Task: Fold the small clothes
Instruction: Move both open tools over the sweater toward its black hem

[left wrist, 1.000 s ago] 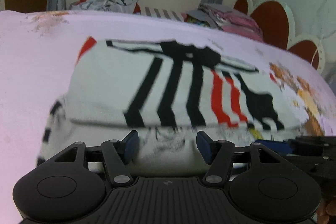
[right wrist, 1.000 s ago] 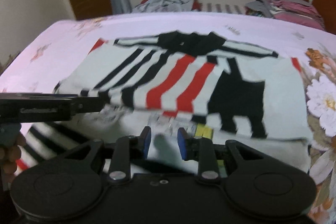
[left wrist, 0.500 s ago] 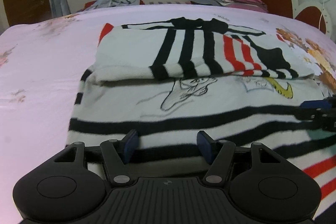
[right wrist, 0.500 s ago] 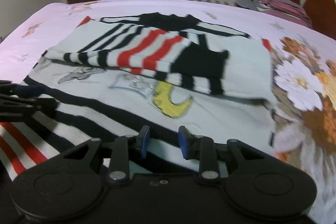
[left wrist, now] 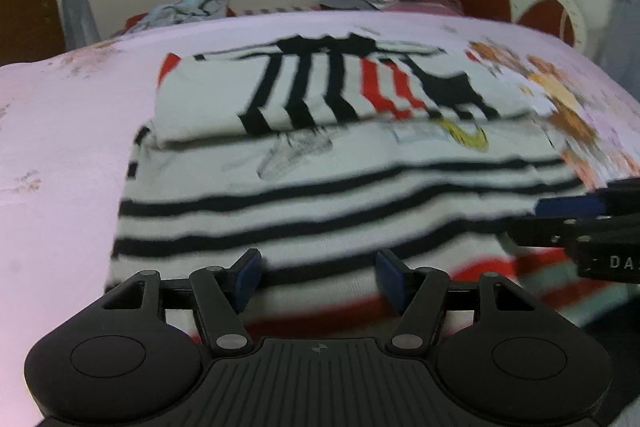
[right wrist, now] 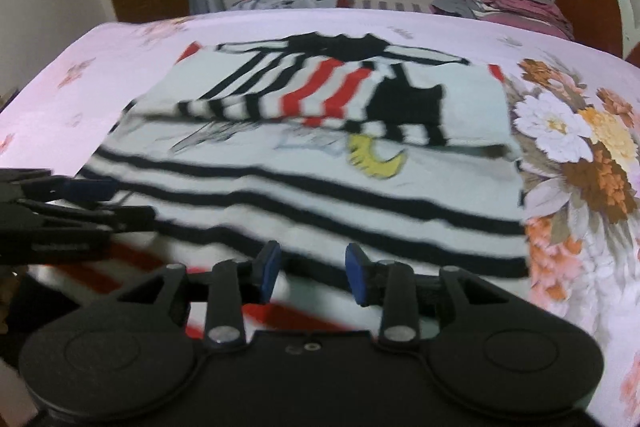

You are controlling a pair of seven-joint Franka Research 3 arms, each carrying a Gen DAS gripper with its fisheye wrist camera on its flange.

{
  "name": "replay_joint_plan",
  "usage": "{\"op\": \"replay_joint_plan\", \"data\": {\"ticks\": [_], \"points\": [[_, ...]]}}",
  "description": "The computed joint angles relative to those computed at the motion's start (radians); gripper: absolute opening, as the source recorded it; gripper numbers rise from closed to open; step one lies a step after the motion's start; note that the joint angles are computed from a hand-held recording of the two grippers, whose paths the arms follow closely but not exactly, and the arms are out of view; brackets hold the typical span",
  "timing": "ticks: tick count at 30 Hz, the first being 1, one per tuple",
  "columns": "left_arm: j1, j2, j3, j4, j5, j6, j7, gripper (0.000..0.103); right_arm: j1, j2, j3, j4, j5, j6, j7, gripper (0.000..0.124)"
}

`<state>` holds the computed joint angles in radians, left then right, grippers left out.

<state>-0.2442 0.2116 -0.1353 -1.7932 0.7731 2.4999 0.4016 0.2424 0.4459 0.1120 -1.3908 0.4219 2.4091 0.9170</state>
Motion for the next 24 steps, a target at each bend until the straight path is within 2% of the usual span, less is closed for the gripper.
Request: {"op": "replay_joint_plan", "data": {"ticks": [2,6,16,20,22,24], "points": [[0.002,-0.024,-0.009,-0.043,-0.021,0.011,0.014,0.064,0.006,-0.04,-0.002,-0.062,-0.007,0.006,-0.002,0.035],[0.003,-0.096,-0.016,-0.148,0.02,0.049,-0.031,0.067,0.021,-0.108,-0.03,-0.179,-0.057,0.051,0.033,0.036],[0.062,-0.313,-0.065,-0.407,0.013,0.128,-0.124,0.067,-0.01,-0.258,-0.074,-0.392,-0.127,0.153,0.119,0.041],[0.086,-0.396,-0.101,-0.478,0.045,0.123,-0.193,0.067,-0.027,-0.301,-0.083,-0.445,-0.138,0.172,0.159,0.042],[0.101,-0.436,-0.134,-0.496,0.093,0.067,-0.267,0.067,-0.032,-0.321,-0.088,-0.467,-0.155,0.184,0.188,0.045],[0.107,-0.468,-0.14,-0.521,0.098,0.064,-0.309,0.067,-0.037,-0.334,-0.092,-0.484,-0.17,0.19,0.218,0.05]]}}
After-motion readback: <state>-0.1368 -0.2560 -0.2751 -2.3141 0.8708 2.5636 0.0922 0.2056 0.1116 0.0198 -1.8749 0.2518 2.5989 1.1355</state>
